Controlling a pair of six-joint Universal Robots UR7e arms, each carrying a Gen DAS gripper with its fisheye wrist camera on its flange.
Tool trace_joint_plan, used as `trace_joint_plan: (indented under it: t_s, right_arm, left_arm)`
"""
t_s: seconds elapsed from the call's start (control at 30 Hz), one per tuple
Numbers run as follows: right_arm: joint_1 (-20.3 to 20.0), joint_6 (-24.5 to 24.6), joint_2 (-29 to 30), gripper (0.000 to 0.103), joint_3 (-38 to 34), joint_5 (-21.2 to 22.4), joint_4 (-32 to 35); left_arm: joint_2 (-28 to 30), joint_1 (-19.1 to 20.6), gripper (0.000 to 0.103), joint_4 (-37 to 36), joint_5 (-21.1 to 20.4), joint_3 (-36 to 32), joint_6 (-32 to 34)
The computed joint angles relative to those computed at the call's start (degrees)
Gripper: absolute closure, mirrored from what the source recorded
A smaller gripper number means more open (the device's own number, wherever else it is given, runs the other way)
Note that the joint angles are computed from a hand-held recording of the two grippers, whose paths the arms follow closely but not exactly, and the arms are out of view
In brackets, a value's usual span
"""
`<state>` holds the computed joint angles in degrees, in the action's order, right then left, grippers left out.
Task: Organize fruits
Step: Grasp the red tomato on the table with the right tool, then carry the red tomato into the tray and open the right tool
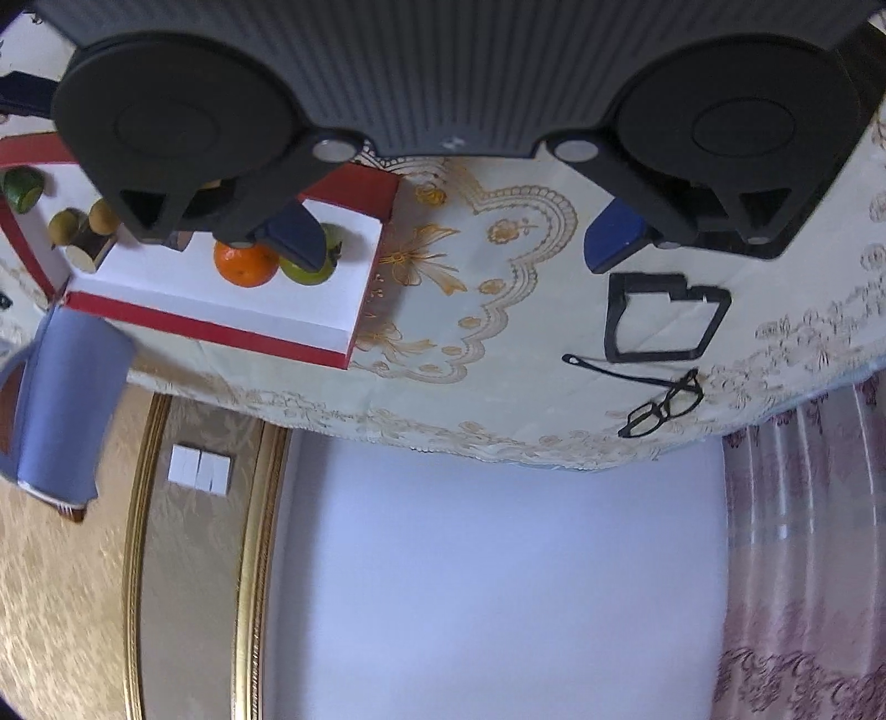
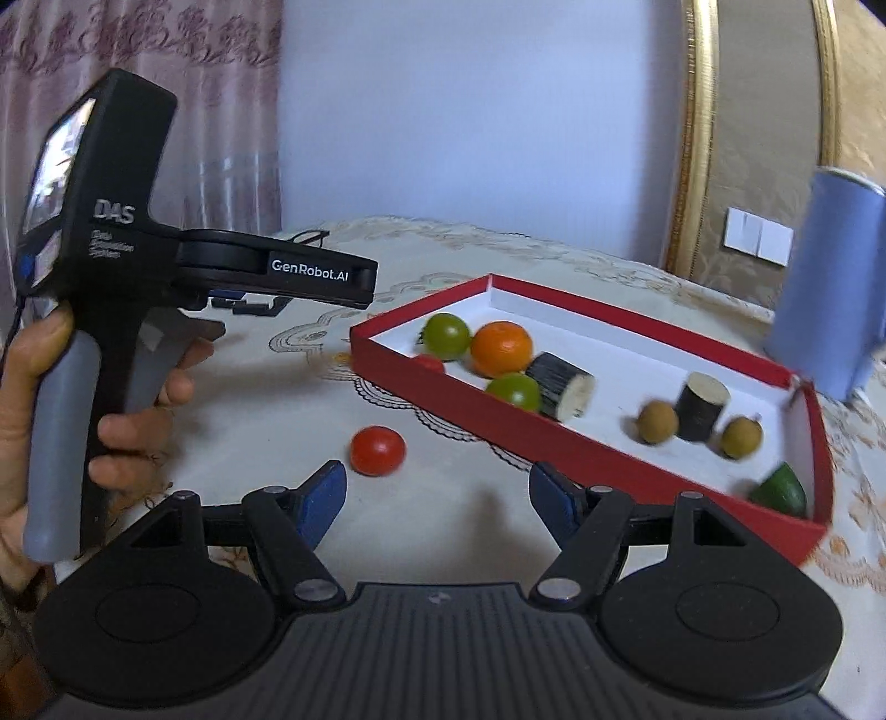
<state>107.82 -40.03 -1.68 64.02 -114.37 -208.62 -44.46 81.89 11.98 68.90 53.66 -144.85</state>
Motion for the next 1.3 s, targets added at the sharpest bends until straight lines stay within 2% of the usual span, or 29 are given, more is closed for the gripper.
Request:
trace_joint_plan:
  t_s: [0.07, 0.17, 0.3, 0.37, 0.5, 0.57, 0.67, 0.8, 0.97, 1.3]
  right_arm:
    - [0.28, -1.25, 1.01, 0.030, -2.43, -0.72, 2.28]
    - [0.37, -1.32, 2.11, 0.030, -5.45, -1.24, 5.96]
    - [0.37, -0.98, 3.04, 0.032, -8.21, -0.76, 9.72]
    - [0.41, -0.66, 3.54, 0.043, -9.71, -0.89, 12.07]
    - [0.30, -0.32, 4.14, 0.055, -11.29, -0.69, 14.55]
    - [0.30, 0.17, 4.02, 0.065, -11.30, -0.69, 15.09]
    - [0.26, 0.42, 4.05, 0.072, -11.65, -0.26, 16.16]
    - [0.31, 1.01, 4.09, 0.076, -11.51, -0.12, 15.48]
    - [0.41, 1.00, 2.99, 0.076, -8.06, 0.02, 9.83]
    - [0.05, 0.94, -0.24, 0.076, -0.60, -0.79, -0.61]
  left_arm:
    - [-0.35, 0.08, 0.004, -1.69, -0.67, 1.06, -0.63]
    - [-2.76, 0.34, 0.002, -7.12, 0.65, 5.50, 0.32]
    - [-4.66, -0.10, 0.000, -13.87, -0.78, 10.05, 2.96]
    - [-4.42, -0.22, 0.000, -13.51, -1.08, 9.77, 3.60]
    - [-4.32, -0.31, 0.000, -13.29, -1.02, 9.73, 4.20]
    - [-3.87, -0.37, 0.000, -12.87, -1.78, 9.07, 4.44]
    - [-3.45, -0.32, 0.000, -11.77, -2.27, 8.16, 3.82]
    - [-2.05, -0.12, 0.000, -7.39, -2.57, 4.93, 2.09]
    - [-0.97, 0.32, 0.000, -3.10, -1.29, 2.12, -0.09]
    - [-0.30, -0.09, 0.000, -2.90, -2.18, 1.94, 2.47]
